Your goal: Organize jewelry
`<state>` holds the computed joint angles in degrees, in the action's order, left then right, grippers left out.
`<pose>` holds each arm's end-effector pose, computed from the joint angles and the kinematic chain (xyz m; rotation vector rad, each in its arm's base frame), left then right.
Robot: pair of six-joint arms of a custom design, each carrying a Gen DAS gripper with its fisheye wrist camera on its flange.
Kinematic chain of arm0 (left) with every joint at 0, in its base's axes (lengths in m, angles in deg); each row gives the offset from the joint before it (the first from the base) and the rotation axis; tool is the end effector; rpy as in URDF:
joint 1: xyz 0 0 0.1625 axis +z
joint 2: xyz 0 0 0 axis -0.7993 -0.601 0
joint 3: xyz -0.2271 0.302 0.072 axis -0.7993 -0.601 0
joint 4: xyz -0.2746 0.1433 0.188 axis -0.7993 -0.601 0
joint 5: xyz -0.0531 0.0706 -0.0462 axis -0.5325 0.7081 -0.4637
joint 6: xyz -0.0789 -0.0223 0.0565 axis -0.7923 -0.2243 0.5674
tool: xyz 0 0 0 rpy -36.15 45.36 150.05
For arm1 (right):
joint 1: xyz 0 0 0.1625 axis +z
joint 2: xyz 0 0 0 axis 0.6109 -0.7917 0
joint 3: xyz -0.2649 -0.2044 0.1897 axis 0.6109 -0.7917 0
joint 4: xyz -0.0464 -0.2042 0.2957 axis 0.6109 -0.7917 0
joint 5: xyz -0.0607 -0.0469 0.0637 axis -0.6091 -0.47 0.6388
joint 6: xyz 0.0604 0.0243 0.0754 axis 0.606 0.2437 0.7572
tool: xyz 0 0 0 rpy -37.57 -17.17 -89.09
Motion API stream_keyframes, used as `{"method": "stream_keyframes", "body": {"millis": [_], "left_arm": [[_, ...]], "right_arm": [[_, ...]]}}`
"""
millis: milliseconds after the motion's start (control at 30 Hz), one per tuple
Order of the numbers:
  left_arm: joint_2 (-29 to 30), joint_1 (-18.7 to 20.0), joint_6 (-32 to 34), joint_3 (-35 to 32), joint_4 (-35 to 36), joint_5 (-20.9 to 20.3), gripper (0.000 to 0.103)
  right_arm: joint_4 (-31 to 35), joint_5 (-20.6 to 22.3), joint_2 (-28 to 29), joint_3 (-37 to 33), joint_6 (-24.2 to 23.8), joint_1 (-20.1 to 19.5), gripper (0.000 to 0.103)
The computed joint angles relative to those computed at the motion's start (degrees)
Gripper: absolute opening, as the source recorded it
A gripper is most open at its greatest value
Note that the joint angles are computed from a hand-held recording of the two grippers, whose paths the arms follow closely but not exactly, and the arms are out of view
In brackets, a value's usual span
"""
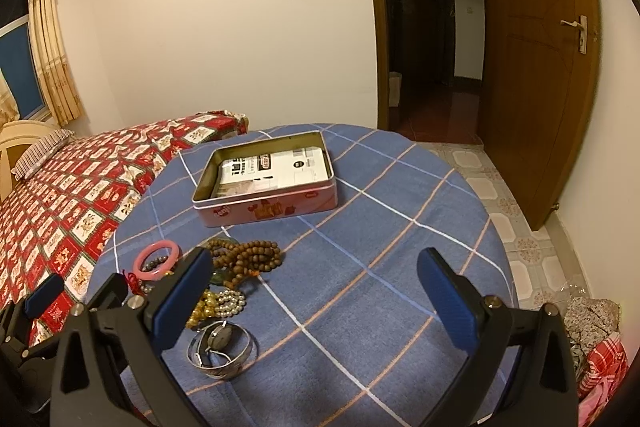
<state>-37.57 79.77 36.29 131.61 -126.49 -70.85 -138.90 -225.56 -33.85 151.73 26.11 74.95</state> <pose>-0.3725 -0.4323 0.1151 0.6380 2.1994 -0.9944 0.2222 -0.4011 0.2849 0.0176 -2.0542 1.2340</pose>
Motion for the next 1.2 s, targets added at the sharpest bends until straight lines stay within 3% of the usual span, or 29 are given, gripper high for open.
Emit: {"method": "stream_keyframes", "body": {"millis": [433,600,767,833,900,933,1033,1133,1167,1200], "left_arm": [[0.77,5.44,5.40,-0.85,-2.22,-4.38,0.087],[1.26,7.26,9.92,-1.05,-5.40,-10.00,0.087],[3.33,8.93,10.98,-4.32,-4.52,-16.37,0.087],[4.56,9.41,10.52,-5.82,-3.14,-16.77,0.087],[5.89,9.80,10.73,-7.36,-1.21,-16.44,0.075],[6.34,10.16,10.60,-8.13,0.07,-16.98,0.062],[6.70,11.24,9.58,-9.15,2.37,-18.90,0.056],[7.12,11.10,10.76,-9.00,1.67,-17.92,0.054],[7.27,11.18,11.58,-8.85,0.80,-17.93,0.044],[7.29,11.30,12.39,-8.62,-0.23,-18.27,0.041]], "right_arm": [[3.93,2.48,-0.37,-0.49,-0.23,-5.27,0.103],[7.56,6.44,-1.90,0.28,2.17,-8.12,0.081],[10.60,8.71,-1.80,-0.26,2.62,-9.27,0.081],[10.98,9.05,-1.72,-0.55,2.65,-9.62,0.081],[11.79,9.57,-1.97,-0.71,3.13,-10.01,0.081],[12.03,10.05,-2.04,-0.88,3.19,-10.35,0.081],[12.89,10.82,-2.30,-1.10,3.82,-11.02,0.081],[13.34,11.37,-2.20,-1.34,4.10,-11.47,0.081],[13.63,11.62,-2.17,-1.41,4.15,-11.62,0.081],[14.08,11.93,-2.22,-1.49,4.26,-11.70,0.081]]}}
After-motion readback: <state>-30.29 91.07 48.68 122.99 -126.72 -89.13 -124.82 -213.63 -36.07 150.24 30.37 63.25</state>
